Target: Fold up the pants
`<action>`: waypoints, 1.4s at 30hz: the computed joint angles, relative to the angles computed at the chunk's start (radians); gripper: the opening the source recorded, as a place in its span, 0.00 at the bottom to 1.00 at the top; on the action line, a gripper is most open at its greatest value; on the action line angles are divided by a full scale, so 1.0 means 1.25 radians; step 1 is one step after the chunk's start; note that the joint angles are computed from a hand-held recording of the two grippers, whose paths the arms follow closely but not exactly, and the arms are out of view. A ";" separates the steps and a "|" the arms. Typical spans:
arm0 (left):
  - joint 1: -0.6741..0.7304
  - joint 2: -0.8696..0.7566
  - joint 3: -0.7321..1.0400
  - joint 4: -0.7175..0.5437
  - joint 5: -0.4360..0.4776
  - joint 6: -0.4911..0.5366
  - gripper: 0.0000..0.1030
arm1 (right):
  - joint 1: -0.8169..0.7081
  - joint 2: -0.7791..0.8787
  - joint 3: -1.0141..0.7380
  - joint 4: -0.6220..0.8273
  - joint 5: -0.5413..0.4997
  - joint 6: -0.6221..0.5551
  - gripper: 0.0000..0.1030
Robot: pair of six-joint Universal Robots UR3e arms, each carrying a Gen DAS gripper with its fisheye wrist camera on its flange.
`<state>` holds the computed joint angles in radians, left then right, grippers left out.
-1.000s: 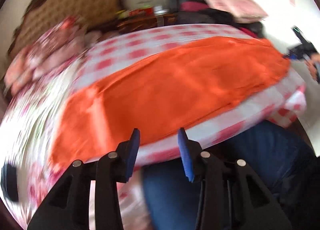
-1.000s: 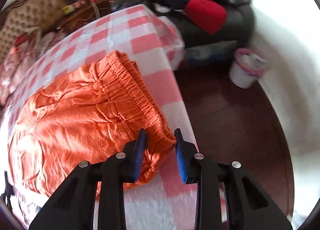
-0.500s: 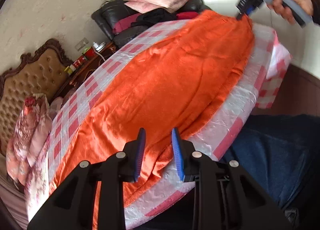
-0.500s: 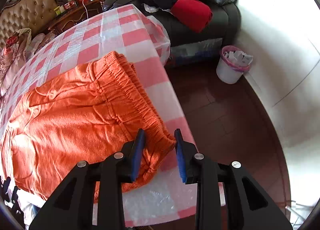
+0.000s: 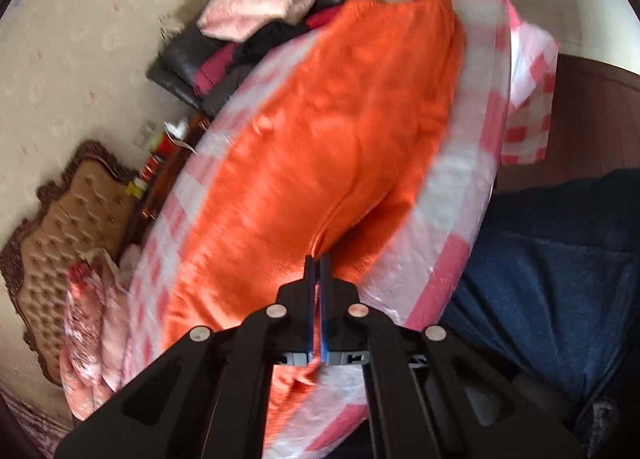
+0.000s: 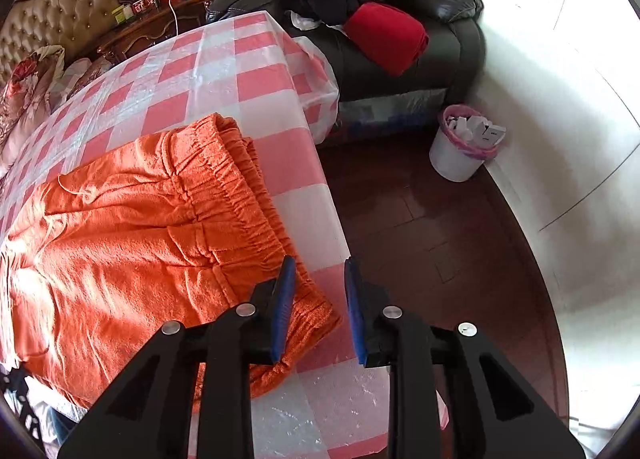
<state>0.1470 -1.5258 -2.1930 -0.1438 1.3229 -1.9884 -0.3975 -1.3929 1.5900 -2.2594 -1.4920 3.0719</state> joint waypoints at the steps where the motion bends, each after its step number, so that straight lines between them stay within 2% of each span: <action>1: 0.012 0.024 -0.007 -0.008 -0.019 0.005 0.01 | -0.002 0.000 0.000 0.000 0.001 0.000 0.23; 3: 0.032 0.055 -0.013 -0.070 -0.043 0.042 0.01 | -0.004 0.000 0.005 -0.006 0.000 -0.001 0.26; 7: 0.023 -0.007 -0.074 0.028 0.003 0.124 0.01 | 0.004 -0.049 0.021 -0.029 -0.007 -0.001 0.27; 8: 0.028 -0.004 -0.069 0.011 -0.006 0.109 0.01 | 0.003 -0.100 0.052 -0.050 0.032 -0.036 0.28; 9: 0.030 -0.001 -0.056 -0.010 -0.015 0.089 0.01 | 0.007 -0.165 0.081 -0.047 0.090 -0.088 0.34; 11: 0.034 -0.006 -0.049 -0.010 -0.027 0.075 0.01 | 0.042 -0.221 0.069 0.051 0.159 -0.164 0.35; 12: 0.036 -0.012 -0.052 0.003 -0.030 0.075 0.01 | 0.087 -0.234 0.069 0.080 0.167 -0.191 0.35; 13: 0.037 -0.015 -0.054 0.009 -0.032 0.071 0.01 | 0.165 -0.248 0.099 0.052 0.156 -0.235 0.35; 15: 0.043 -0.009 -0.061 0.012 -0.041 0.064 0.01 | 0.317 -0.221 0.150 -0.072 0.057 -0.300 0.41; 17: 0.047 -0.005 -0.072 0.035 -0.044 0.062 0.01 | 0.425 -0.151 0.136 -0.117 -0.040 -0.338 0.40; 19: 0.051 0.011 -0.082 0.040 -0.051 0.047 0.01 | 0.480 -0.104 0.134 -0.156 -0.065 -0.386 0.39; 22: 0.052 0.027 -0.095 0.050 -0.053 0.034 0.01 | 0.481 -0.075 0.099 -0.116 -0.050 -0.417 0.31; 26: 0.047 0.027 -0.084 0.045 -0.050 0.021 0.01 | 0.445 -0.121 0.114 -0.067 0.009 -0.463 0.31; 31: 0.056 0.046 -0.067 0.018 -0.062 0.017 0.01 | 0.447 -0.111 0.155 -0.105 -0.024 -0.500 0.30; 32: 0.062 0.060 -0.068 0.005 -0.068 0.015 0.01 | 0.449 -0.101 0.156 -0.117 -0.033 -0.499 0.26; 33: 0.063 0.066 -0.064 -0.006 -0.070 0.013 0.01 | 0.444 -0.094 0.150 -0.108 -0.029 -0.498 0.14; 35: 0.060 0.071 -0.064 -0.008 -0.068 0.011 0.01 | 0.433 -0.093 0.135 -0.084 -0.010 -0.489 0.02; 42: 0.046 0.060 -0.069 -0.027 -0.063 0.022 0.01 | 0.405 -0.155 0.141 -0.033 0.016 -0.508 0.00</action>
